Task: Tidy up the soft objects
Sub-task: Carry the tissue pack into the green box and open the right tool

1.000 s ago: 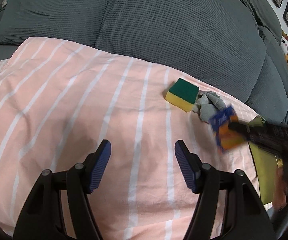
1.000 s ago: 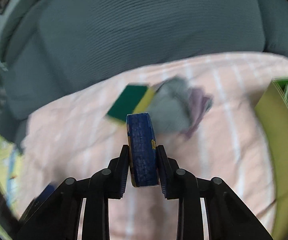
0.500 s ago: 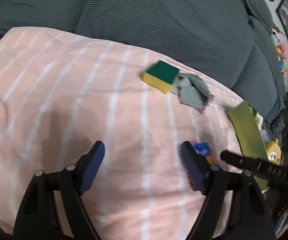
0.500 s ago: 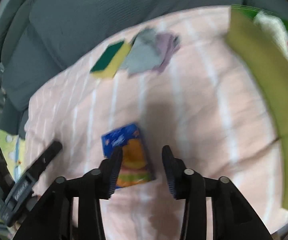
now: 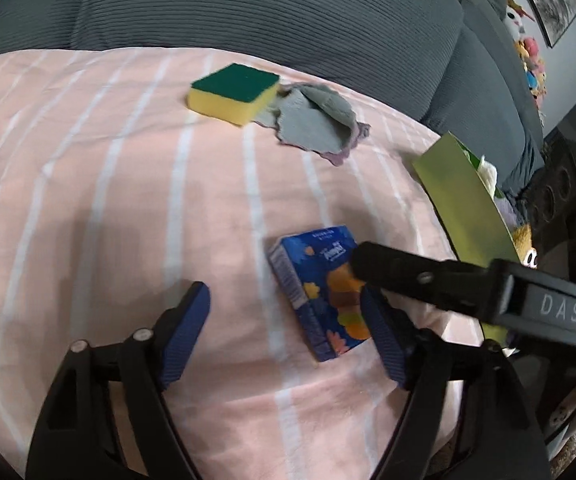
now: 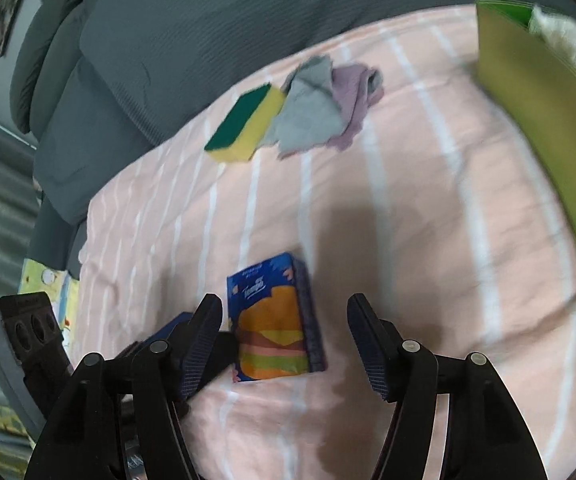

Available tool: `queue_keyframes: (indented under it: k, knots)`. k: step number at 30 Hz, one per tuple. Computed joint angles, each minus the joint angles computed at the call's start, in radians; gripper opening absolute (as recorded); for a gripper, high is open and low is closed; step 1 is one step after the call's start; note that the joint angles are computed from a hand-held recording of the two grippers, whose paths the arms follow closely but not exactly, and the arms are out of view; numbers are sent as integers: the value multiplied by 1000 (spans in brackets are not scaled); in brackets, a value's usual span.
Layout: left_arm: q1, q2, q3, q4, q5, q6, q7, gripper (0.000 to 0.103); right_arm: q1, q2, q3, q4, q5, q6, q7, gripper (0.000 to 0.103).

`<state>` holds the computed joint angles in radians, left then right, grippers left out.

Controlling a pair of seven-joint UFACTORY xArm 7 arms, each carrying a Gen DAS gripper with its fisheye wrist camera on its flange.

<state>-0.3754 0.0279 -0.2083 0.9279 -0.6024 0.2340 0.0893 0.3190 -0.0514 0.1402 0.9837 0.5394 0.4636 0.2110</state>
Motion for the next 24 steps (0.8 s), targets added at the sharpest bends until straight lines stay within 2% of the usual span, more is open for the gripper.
queue_keyframes:
  k: [1, 2, 4, 7, 8, 10, 14, 16, 18, 20, 24]
  knots:
    - [-2, 6, -2, 3, -1, -1, 4, 57, 3, 7, -1, 3, 22, 1, -22, 66]
    - [-2, 15, -7, 12, -25, 5, 32, 54, 5, 16, 0, 9, 39, 4, -45, 66]
    - [5, 27, -23, 31, -133, 20, 133, 42, 4, 29, 4, 13, 24, 0, -39, 65]
    - [12, 47, -41, 61, -276, 40, 264, 38, 2, 34, 7, 6, 73, -15, -85, 55]
    - [7, 51, -42, 64, -275, 33, 262, 38, 1, 32, 5, 4, 125, -14, -123, 52]
    - [-5, 54, -42, 65, -233, 9, 238, 36, -2, 26, 3, -3, 156, -15, -136, 52]
    - [-27, 50, -41, 81, -104, -17, 158, 35, -6, -13, -1, -24, 131, -31, -117, 52]
    - [-34, 52, -53, 103, -83, -44, 163, 35, -7, -57, -8, -47, 114, -61, -106, 52]
    - [-30, 62, -83, 145, -156, -66, 253, 35, -14, -105, -16, -69, 61, -92, -67, 52]
    - [-36, 85, -104, 200, -184, -72, 306, 35, -35, -163, -18, -99, -30, -126, 0, 52]
    - [-60, 161, -132, 339, -121, -67, 323, 35, -70, -267, -47, -162, -132, -184, 104, 52]
